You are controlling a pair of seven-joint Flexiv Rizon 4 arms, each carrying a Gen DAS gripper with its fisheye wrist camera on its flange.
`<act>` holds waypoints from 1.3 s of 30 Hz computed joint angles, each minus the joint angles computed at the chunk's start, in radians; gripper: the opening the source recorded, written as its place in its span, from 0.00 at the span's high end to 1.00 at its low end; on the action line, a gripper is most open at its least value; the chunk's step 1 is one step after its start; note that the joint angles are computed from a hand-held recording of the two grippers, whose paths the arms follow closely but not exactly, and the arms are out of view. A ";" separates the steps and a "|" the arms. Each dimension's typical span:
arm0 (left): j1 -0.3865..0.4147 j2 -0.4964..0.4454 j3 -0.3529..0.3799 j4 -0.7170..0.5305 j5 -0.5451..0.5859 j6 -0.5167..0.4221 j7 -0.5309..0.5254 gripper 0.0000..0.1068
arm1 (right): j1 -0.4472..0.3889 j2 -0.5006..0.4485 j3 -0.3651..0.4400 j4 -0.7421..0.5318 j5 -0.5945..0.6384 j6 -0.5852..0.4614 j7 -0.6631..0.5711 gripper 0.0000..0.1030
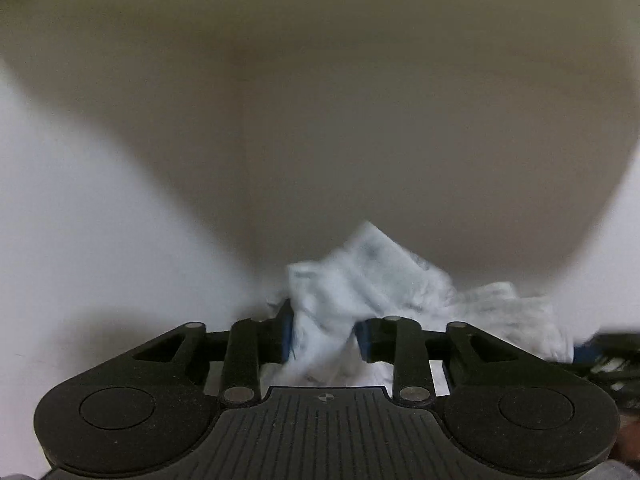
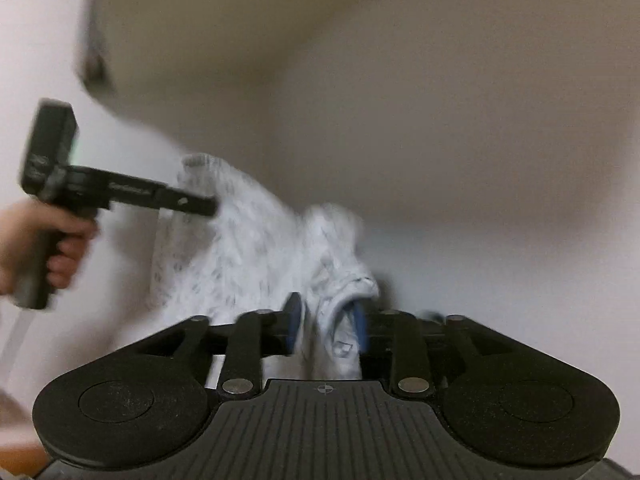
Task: Fold clothes
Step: 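Grasp the folded printed sheet with both grippers and lift it, then lower the sheet onto the black clothes stack and open both grippers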
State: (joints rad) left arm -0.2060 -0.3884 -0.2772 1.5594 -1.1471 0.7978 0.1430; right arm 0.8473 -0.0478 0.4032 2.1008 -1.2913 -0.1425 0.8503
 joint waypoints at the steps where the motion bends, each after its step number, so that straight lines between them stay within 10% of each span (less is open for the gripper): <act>1: -0.017 -0.016 0.001 0.003 0.009 0.038 -0.006 0.69 | -0.007 0.002 -0.001 0.016 0.029 -0.005 0.011 0.56; 4: -0.013 -0.026 -0.019 0.021 -0.053 0.082 0.012 0.59 | -0.002 0.010 0.011 0.055 -0.003 -0.036 0.052 0.41; 11: -0.018 0.037 -0.015 0.071 -0.211 0.125 0.083 0.43 | 0.004 -0.022 -0.007 0.034 -0.141 0.020 -0.079 0.41; 17: -0.023 0.074 0.032 0.125 -0.161 -0.017 0.095 0.68 | -0.016 -0.001 -0.025 0.035 -0.164 0.095 -0.202 0.41; 24: -0.036 -0.028 0.018 0.053 0.002 -0.071 0.048 0.70 | -0.174 0.101 -0.081 0.118 -0.194 0.387 -0.287 0.46; 31: -0.104 -0.158 -0.108 -0.074 -0.097 0.365 0.040 0.81 | -0.214 0.082 -0.045 0.129 -0.103 0.320 -0.283 0.47; 34: -0.103 -0.165 -0.190 -0.087 -0.283 0.494 0.232 0.79 | -0.207 0.060 -0.049 0.122 -0.138 0.298 -0.259 0.47; 39: -0.107 -0.138 -0.141 -0.047 -0.275 0.400 0.213 0.73 | -0.226 0.081 -0.069 0.138 -0.240 0.399 -0.233 0.63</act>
